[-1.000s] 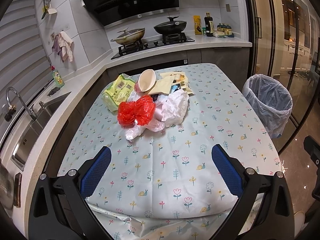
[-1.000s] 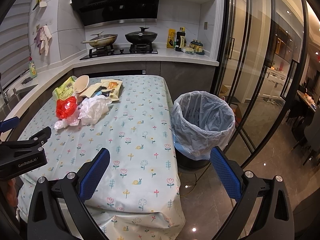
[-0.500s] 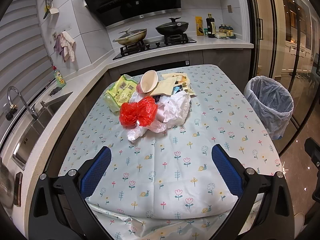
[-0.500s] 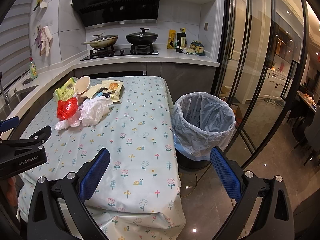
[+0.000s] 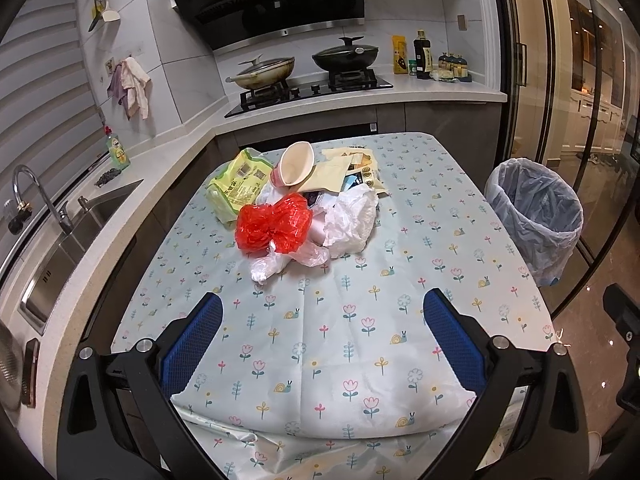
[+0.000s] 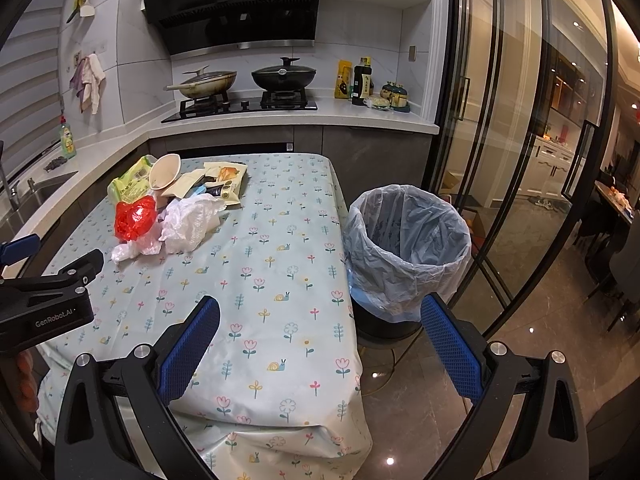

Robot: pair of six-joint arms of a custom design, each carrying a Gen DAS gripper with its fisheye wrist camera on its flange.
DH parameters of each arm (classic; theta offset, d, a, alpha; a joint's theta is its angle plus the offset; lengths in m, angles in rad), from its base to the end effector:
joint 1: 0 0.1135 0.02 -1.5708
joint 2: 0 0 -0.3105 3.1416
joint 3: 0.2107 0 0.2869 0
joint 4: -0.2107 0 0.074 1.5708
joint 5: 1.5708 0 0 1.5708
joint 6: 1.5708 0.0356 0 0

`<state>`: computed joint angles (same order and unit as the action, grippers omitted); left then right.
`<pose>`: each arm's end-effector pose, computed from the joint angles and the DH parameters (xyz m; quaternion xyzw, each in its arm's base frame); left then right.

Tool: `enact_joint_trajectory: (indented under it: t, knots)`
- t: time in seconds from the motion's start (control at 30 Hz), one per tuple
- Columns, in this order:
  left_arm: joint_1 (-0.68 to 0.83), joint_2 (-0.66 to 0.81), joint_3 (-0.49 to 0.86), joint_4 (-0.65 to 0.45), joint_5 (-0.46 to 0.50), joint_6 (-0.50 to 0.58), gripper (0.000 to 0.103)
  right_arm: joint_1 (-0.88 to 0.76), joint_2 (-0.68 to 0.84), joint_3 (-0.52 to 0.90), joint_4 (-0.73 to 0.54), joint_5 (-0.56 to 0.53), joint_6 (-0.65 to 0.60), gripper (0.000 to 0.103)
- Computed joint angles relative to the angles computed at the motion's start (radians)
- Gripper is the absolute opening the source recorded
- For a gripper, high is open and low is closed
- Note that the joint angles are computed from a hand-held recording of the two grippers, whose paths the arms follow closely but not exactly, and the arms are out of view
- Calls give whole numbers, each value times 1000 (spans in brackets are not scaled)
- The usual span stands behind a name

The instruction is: Collect trash

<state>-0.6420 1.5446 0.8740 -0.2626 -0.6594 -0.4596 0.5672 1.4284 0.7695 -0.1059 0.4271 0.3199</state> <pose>0.2772 -0.1800 0.2145 -0.0192 0.9040 0.1068 0.4136 0.2705 0.1548 0.2229 -0.0284 0.9024 -0.0116 0.4298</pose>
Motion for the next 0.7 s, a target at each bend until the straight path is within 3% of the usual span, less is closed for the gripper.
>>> enact_joint_trajectory:
  t: [0.7]
  knots:
    - [-28,19,10,-1,-21,21,96,-1,1,1,1,-2,2,96]
